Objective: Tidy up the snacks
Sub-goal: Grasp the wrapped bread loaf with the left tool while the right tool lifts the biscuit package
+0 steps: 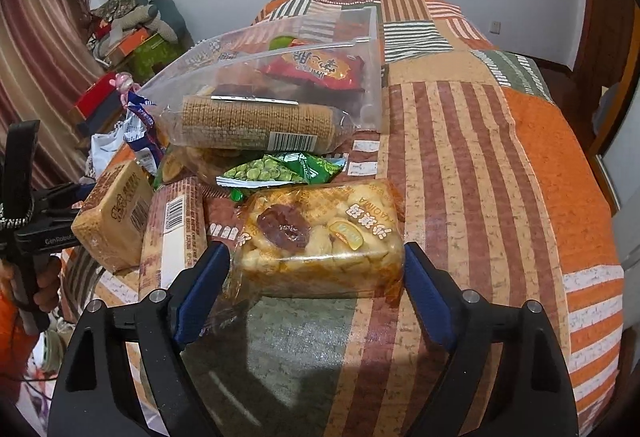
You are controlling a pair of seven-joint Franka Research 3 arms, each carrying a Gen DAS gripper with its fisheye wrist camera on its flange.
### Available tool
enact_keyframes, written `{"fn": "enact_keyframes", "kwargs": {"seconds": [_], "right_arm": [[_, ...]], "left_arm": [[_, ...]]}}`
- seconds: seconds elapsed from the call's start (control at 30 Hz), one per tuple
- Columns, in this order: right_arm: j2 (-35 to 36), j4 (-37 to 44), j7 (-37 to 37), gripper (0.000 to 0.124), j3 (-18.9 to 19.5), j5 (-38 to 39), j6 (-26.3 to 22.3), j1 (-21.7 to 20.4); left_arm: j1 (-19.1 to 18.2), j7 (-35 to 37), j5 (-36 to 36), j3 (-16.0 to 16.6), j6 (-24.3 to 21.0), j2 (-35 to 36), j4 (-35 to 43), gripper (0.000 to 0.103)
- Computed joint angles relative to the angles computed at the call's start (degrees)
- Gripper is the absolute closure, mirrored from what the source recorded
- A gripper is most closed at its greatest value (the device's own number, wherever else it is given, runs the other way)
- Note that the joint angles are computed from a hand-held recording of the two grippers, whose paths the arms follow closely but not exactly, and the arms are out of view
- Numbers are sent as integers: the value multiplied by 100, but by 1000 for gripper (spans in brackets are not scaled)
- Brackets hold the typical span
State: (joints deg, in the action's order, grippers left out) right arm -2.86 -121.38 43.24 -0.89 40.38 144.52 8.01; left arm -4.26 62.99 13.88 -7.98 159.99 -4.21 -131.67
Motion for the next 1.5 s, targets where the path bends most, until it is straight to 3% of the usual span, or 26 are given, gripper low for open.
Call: {"fn": "enact_keyframes", "kwargs": {"seconds": [0.13,0.23,0.3,0.87,1.2,1.5], "right_arm": [[-7,-29,-7,39,17,4,100,20],[-12,-24,13,47,15,27,106,24],[-17,-12,-24,52,-4,116,89,15],[-240,34,-359,53,-130,706,276,-27],[-209,371,-716,53,-105,1128,427,70],[-6,791,-1146,53,-35,1626,520,124]], "left_arm": [[-29,31,-128,-5,23,-93,-86,59],[-48,-18,-149,-20,42,-185,-176,67],[-35,-175,-34,-51,39,-252,-232,68],[147,-1220,758,-152,57,-942,-480,68],[284,-1497,1231,-249,81,-1013,-141,68],[312,-1718,1643,-293,-32,-656,492,68]]}}
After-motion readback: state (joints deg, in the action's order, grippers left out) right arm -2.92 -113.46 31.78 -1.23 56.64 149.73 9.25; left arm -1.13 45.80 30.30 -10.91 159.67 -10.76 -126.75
